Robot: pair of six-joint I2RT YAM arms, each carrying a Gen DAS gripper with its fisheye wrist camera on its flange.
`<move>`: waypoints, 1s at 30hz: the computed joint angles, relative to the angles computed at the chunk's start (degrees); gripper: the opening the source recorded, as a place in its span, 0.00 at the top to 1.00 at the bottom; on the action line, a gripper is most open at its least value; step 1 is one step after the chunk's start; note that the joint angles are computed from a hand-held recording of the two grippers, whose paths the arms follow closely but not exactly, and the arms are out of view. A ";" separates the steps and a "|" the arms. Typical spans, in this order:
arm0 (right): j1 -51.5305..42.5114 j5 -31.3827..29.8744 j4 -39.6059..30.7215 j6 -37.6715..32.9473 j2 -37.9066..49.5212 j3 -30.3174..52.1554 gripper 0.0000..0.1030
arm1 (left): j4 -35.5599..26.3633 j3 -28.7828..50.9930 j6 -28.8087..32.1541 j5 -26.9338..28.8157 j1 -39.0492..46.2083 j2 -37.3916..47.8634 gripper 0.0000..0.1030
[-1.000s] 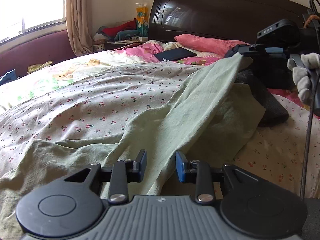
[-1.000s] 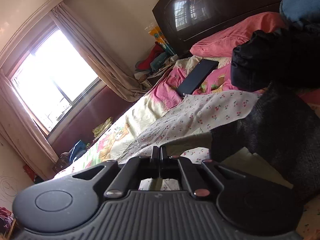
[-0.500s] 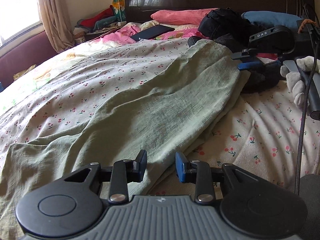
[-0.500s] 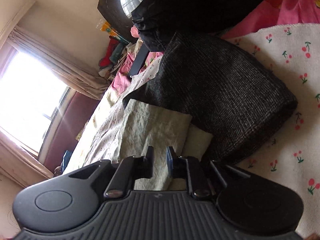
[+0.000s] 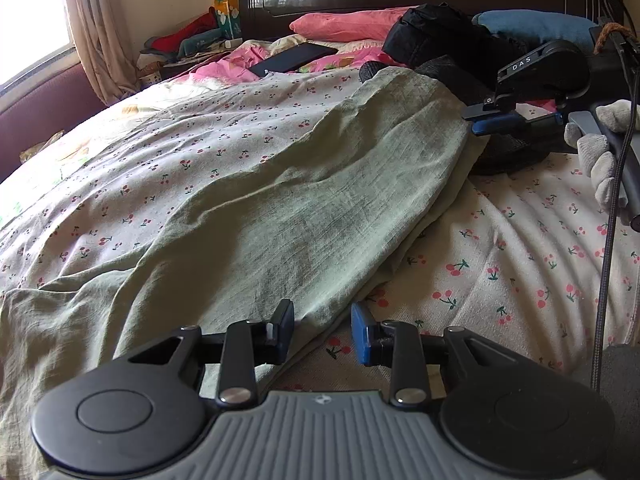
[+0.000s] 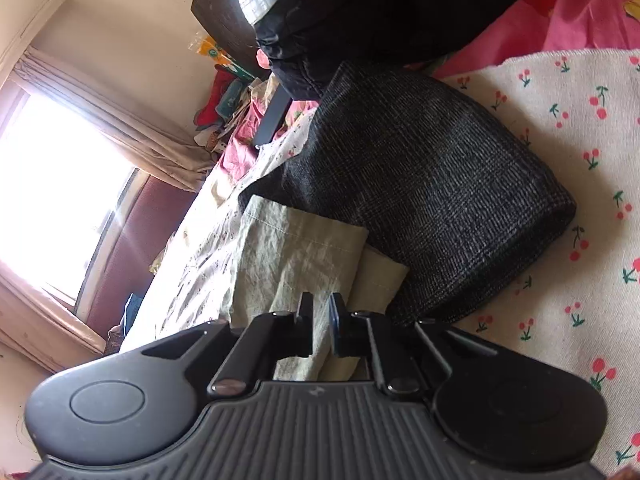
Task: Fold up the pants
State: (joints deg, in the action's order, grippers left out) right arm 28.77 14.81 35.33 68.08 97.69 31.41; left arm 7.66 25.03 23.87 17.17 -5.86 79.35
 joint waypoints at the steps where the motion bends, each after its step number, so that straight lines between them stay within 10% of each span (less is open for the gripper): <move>1: -0.21 0.04 0.00 0.37 1.21 0.86 0.69 | 0.14 -0.05 -0.08 -0.06 -0.08 -0.11 0.57; 6: -1.66 -1.99 1.86 2.06 5.43 3.10 0.63 | 1.09 0.19 -0.27 -0.38 -0.48 0.51 0.57; 10: -1.42 -1.20 1.45 3.29 5.53 3.76 0.97 | 2.09 0.93 -0.80 -1.41 -1.45 2.09 0.57; 21: -1.86 -1.47 1.93 2.41 4.01 1.02 0.96 | 2.67 0.17 0.30 -2.19 -2.26 3.21 0.57; 25: -1.66 -1.57 3.22 3.99 3.64 -0.35 0.92 | 1.52 0.50 0.34 -1.40 -1.80 2.50 0.57; 30: -0.51 -0.43 3.89 3.68 -0.67 -5.28 0.54 | 2.43 0.44 -0.38 -1.80 -2.33 3.23 0.57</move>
